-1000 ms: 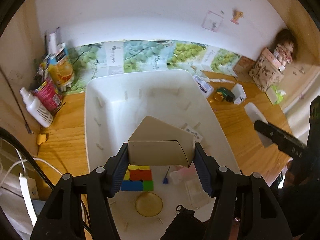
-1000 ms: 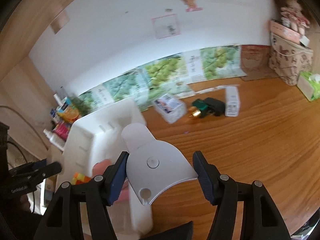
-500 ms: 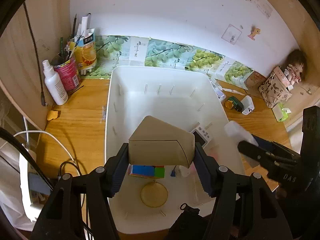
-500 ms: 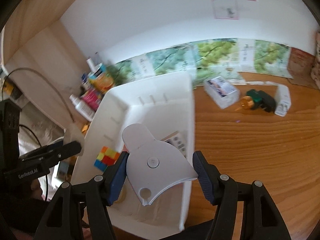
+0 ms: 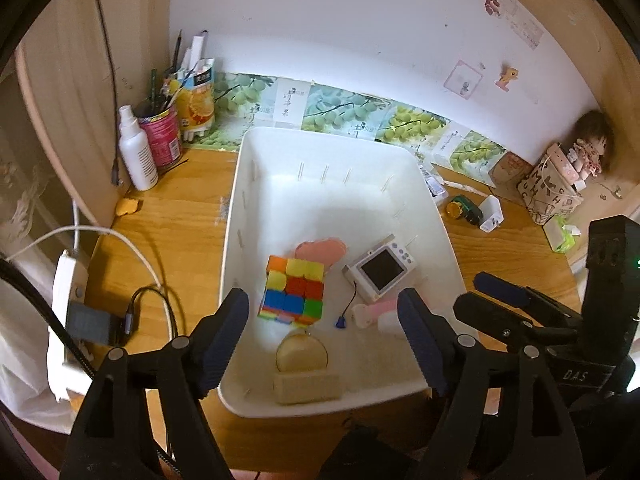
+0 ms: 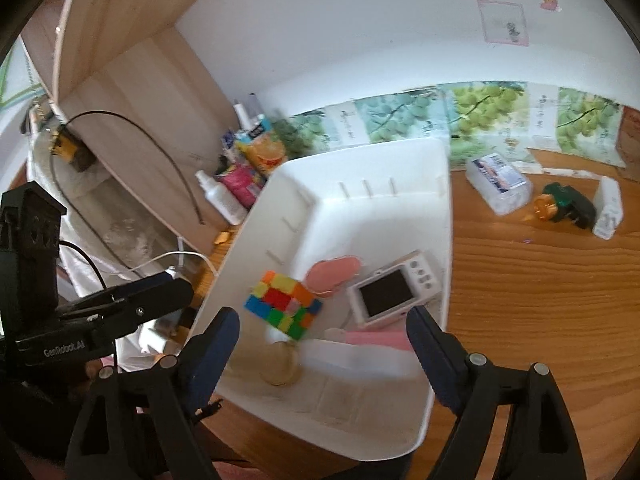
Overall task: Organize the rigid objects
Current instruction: 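Open both tools to release the sponge and lens gadget into the tray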
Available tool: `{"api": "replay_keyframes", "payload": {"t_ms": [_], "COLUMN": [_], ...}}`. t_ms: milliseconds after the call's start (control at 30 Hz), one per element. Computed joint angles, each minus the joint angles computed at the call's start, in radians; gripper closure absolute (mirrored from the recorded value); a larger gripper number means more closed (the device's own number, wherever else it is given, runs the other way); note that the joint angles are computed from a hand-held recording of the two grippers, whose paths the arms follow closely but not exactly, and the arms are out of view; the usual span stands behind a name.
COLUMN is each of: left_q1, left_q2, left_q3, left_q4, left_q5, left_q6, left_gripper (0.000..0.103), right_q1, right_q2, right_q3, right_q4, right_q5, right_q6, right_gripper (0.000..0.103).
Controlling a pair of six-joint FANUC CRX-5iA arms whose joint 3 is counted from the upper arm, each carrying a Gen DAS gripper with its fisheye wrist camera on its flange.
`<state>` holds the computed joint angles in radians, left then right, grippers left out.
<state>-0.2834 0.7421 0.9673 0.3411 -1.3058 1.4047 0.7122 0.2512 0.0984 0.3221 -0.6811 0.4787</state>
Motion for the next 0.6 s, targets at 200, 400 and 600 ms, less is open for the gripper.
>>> {"api": "replay_keyframes", "payload": {"t_ms": [200,400,600], "left_q1": [-0.006,-0.032,-0.074], "left_q2": [-0.077,-0.070,-0.034], "left_q3": [-0.107,-0.055,0.037], "left_q4": [-0.030,-0.057,-0.077], "left_q5": [0.068,0.038,0.019], "left_q6": [0.022,0.039,0.066], "left_gripper": [0.021,0.021,0.021], "right_q1": [-0.004,-0.007,-0.030], "right_q2": [-0.032,-0.082,-0.167], "right_q3": [-0.088,-0.183,-0.346], "right_q4": [-0.003,0.065,0.338], "right_q5": [0.145,0.232,0.320], "right_q6": [-0.029,-0.078,-0.288], "right_gripper": [0.017,0.017,0.017]}}
